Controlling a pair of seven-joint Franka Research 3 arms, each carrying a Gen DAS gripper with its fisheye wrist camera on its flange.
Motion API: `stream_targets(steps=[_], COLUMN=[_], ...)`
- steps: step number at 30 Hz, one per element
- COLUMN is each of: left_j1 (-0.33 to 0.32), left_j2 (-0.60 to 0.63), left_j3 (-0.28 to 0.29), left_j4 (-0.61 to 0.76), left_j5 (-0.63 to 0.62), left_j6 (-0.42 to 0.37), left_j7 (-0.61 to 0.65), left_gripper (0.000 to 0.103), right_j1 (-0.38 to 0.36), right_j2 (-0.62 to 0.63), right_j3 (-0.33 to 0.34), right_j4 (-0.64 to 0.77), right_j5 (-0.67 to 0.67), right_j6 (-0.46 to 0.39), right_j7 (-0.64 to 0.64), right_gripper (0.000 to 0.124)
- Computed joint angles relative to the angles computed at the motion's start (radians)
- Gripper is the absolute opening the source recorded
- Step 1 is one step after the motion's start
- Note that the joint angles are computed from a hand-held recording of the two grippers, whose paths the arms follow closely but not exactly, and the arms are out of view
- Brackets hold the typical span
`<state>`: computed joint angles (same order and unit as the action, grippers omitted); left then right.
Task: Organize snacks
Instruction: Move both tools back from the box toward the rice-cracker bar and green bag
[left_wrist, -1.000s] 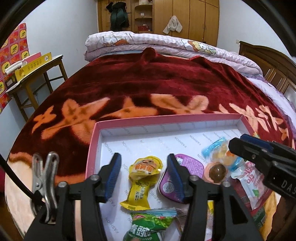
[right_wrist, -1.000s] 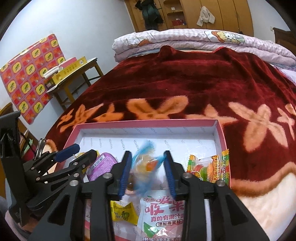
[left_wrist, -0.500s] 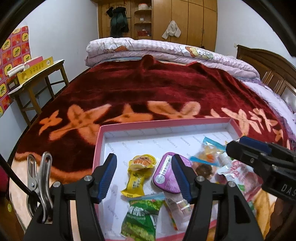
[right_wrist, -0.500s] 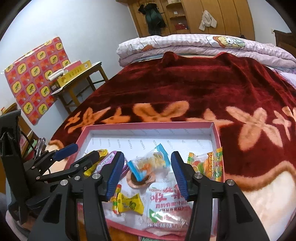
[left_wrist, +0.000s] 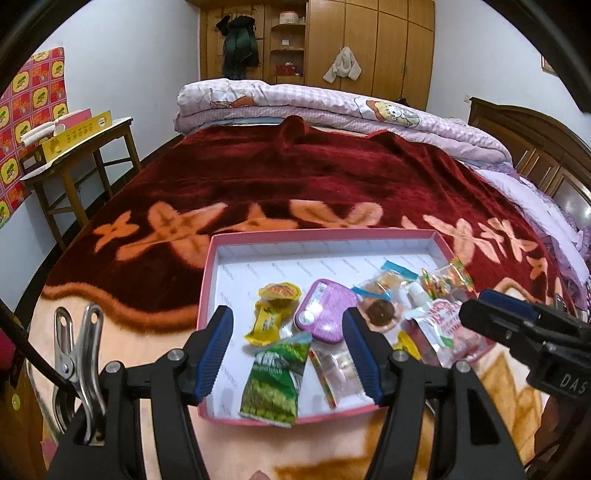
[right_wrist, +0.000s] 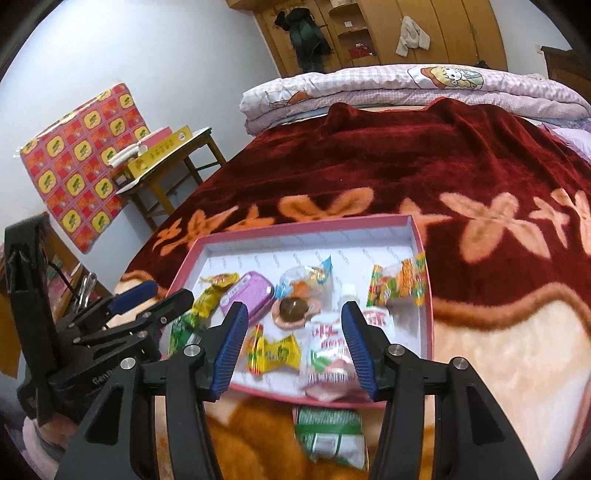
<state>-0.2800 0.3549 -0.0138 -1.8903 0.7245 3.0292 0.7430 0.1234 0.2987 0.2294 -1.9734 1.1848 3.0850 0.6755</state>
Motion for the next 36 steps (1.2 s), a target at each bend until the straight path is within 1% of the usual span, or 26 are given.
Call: stream_targets(steps=[3,7,14,19,24,31,36], left_j1=[0.0,0.008,0.021,0.018,0.031,0.061,0.084], left_j2=[-0.027,-0.059,-0.109,-0.142,-0.169,-0.206,-0.232], left_j3=[-0.005,-0.021,-0.034,-0.034,-0.052,-0.092,-0.13], left_j4=[-0.035,-0.076,-0.143,-0.18,-0.217,-0.275,-0.318], left_j5=[0.0,-0.003,0.002,0.037,0.055,0.019,-0.073], left_j6=[0.001,-0.004,0.015,0.01,0.005,0.002,-0.007], left_j7=[-0.004,-0.001,-0.026,-0.063,-0.093,-0.068,0.0], left_gripper=[0.065,0.065,0.065,0.065,0.065,0.065,0.065], right_j1=[-0.002,0.011,0.042,0.068,0.091,0.119,0.134], right_j2=[-0.027,-0.055,-0.096,-0.125,-0.153,-0.181,-0.199], right_j3=[0.003,-0.01,-0.041,-0.063,-0.08,-0.101,-0.112], right_j4=[-0.035,-0.074,-0.123,-0.157,-0.186,-0.221,-0.244], right_j5=[0.022,0.055,0.122,0.16,0.212,0.265,0.305], right_j6=[-0.009,-0.02,-0.035,-0.036,-0.038,-0.031,-0.026], right_j7=[-0.017,-0.037,-0.081,-0.11,-0.154,-0.187,-0.217], right_gripper=[0.054,0.054,0.054,0.054,0.054,0.054,0.054])
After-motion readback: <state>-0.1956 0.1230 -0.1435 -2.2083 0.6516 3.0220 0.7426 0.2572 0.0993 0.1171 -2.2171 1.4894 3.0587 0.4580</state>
